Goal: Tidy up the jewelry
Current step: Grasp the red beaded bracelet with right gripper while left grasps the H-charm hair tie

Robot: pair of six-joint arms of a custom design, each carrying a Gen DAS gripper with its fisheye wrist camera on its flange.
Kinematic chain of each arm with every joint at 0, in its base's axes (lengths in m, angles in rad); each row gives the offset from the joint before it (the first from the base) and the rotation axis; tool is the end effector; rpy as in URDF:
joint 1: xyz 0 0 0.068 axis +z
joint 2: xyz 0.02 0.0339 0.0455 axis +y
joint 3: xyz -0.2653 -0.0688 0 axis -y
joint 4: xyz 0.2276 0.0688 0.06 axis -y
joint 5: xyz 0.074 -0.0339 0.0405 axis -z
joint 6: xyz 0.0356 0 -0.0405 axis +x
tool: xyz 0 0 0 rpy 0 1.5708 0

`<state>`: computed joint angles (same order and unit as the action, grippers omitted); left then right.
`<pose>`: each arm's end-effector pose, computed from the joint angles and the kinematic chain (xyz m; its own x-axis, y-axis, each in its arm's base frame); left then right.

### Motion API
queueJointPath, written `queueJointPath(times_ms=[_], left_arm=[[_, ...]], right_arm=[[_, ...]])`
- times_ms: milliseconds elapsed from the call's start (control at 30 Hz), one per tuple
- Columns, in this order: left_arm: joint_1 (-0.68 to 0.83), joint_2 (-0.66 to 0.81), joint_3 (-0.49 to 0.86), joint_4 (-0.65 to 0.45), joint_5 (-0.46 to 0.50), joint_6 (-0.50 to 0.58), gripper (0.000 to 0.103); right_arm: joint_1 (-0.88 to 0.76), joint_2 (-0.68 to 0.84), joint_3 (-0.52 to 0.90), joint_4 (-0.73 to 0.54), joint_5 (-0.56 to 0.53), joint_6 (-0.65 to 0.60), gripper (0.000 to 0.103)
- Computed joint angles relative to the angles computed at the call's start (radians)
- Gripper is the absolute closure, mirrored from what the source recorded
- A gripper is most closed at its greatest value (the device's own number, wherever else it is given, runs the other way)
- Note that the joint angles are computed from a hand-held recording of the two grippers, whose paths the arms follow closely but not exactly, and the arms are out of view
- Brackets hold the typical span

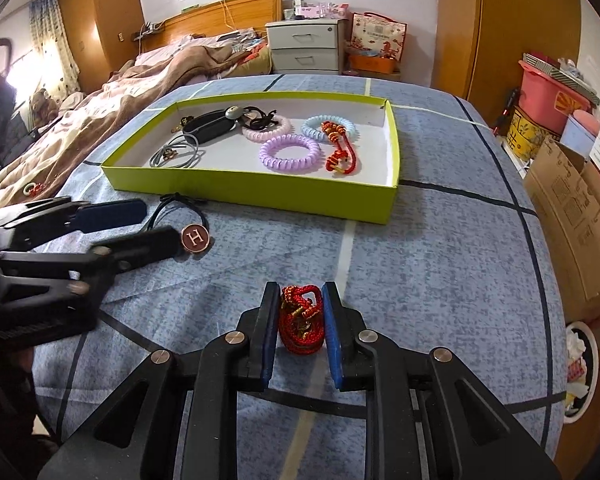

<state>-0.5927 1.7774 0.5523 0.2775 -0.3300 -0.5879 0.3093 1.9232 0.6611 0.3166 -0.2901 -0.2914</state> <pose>0.2311 -0.1417 0.0919 -0.7665 -0.1163 -0.6316 -0.0643 0.9924 -0.1047 0.2838 0.1014 0.0762 -0.6101 -0.4840 -0.6273 -0.6540 0.7545 0.0540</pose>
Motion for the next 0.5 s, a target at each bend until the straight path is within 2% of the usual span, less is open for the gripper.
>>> queueJointPath(times_ms=[133,500], left_arm=[[-0.014,0.056,0.060,-0.058,-0.036,0.008,0.051],[-0.027,0.094,0.101,-0.083,-0.064,0.030,0.053]], right_arm=[[-0.015,-0.007,0.001,-0.005,-0.017,-0.004,0.081],[-0.028,-0.003,-0.001,-0.004,-0.045,-0.011,0.081]])
